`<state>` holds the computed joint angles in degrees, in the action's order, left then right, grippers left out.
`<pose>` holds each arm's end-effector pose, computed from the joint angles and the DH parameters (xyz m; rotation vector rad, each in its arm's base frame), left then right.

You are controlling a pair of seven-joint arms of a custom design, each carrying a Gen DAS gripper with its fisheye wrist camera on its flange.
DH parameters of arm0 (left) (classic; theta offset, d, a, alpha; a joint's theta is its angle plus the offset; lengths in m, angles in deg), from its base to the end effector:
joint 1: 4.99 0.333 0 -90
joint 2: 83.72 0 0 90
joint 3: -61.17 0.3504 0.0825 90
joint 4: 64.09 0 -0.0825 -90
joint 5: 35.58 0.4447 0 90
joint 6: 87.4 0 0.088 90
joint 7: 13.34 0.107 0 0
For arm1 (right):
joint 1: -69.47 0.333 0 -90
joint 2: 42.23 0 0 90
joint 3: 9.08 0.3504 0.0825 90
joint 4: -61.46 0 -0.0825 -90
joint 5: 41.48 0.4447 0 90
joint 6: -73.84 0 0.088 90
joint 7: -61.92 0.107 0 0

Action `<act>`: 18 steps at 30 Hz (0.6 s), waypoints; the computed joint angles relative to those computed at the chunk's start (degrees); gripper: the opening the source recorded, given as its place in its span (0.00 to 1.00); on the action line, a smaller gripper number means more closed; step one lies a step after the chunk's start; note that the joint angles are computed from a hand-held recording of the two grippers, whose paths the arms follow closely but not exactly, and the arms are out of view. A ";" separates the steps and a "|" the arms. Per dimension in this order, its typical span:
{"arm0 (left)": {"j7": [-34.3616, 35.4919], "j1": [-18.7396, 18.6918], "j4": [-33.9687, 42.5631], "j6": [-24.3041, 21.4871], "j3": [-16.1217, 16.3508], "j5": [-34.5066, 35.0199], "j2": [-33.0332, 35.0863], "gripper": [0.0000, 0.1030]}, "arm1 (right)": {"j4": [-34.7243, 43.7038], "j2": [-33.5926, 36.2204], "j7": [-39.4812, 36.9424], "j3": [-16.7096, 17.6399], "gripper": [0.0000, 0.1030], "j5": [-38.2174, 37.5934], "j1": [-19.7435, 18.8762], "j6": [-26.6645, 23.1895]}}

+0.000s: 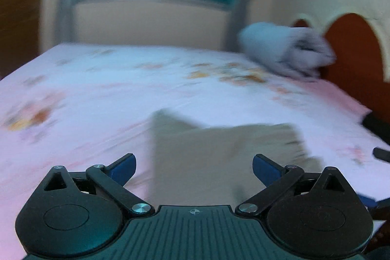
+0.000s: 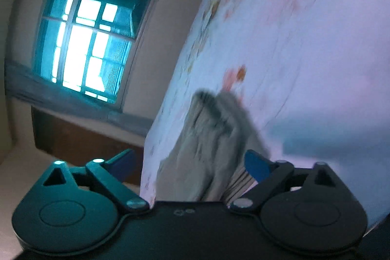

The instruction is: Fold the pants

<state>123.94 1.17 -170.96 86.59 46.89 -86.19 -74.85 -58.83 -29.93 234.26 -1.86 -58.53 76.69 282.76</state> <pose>0.6987 -0.0300 0.5420 -1.5412 1.7184 -1.1330 0.6305 0.1954 0.4757 -0.6535 1.6988 0.0505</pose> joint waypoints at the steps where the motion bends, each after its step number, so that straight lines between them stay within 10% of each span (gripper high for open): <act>1: -1.43 0.26 -1.51 -0.08 1.09 1.05 -0.79 0.98 | 1.19 0.56 0.21 0.51 0.81 -0.27 0.37 -1.05; 9: -0.33 0.99 -8.29 -6.43 5.33 7.98 -3.75 0.98 | 11.30 6.50 2.18 10.93 0.72 -3.63 -8.56 -16.12; 13: 0.31 -0.68 -6.03 -8.69 4.96 12.19 -1.76 0.98 | 13.55 7.20 -0.98 9.24 0.71 0.27 -6.47 -20.70; 18: -21.80 -6.38 -5.32 -4.53 10.99 34.63 0.61 0.98 | 15.84 7.58 -6.04 11.13 0.39 2.93 -7.36 -27.49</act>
